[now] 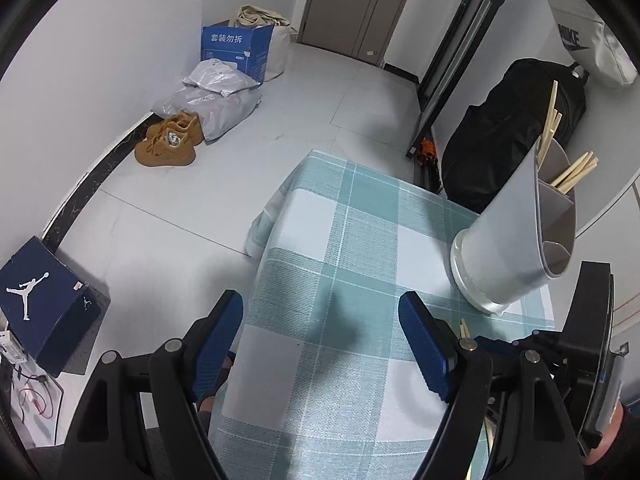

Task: Organize utensils
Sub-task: 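Lower the right gripper onto a chopstick and close on it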

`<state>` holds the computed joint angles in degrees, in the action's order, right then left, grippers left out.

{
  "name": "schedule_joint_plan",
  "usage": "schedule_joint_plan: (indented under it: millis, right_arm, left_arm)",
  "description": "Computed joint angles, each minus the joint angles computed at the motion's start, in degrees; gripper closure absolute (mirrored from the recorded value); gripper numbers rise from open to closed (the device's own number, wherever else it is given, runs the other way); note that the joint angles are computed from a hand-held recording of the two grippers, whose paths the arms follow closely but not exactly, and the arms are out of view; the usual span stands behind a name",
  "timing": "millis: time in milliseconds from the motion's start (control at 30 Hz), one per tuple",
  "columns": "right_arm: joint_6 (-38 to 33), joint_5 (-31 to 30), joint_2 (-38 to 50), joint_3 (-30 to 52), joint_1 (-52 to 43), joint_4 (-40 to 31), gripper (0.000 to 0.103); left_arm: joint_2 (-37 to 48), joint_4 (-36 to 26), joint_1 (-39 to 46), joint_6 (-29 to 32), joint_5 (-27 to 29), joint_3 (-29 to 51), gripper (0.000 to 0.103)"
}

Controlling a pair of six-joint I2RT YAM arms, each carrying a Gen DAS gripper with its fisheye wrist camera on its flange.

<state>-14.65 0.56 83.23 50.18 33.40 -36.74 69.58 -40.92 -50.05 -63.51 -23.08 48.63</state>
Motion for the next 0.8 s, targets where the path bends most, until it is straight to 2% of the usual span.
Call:
schedule_joint_plan:
  millis: [267,633,800]
  right_arm:
    - [-1.10,-1.55,-4.27,-1.31,-3.36,-1.61,0.084]
    - [1.77,2.23,1.10,0.95,0.15,-0.21,0.084]
    - [5.45,0.78,4.18,3.27,-0.03,0.54,0.085]
  left_arm:
    - [0.49,0.75,0.20,0.77,1.32,0.20,0.026]
    - [0.31,0.17,0.84,0.72,2.23,-0.05,0.027]
    - [1.17,-0.37,0.34,0.39,2.24,0.93,0.027]
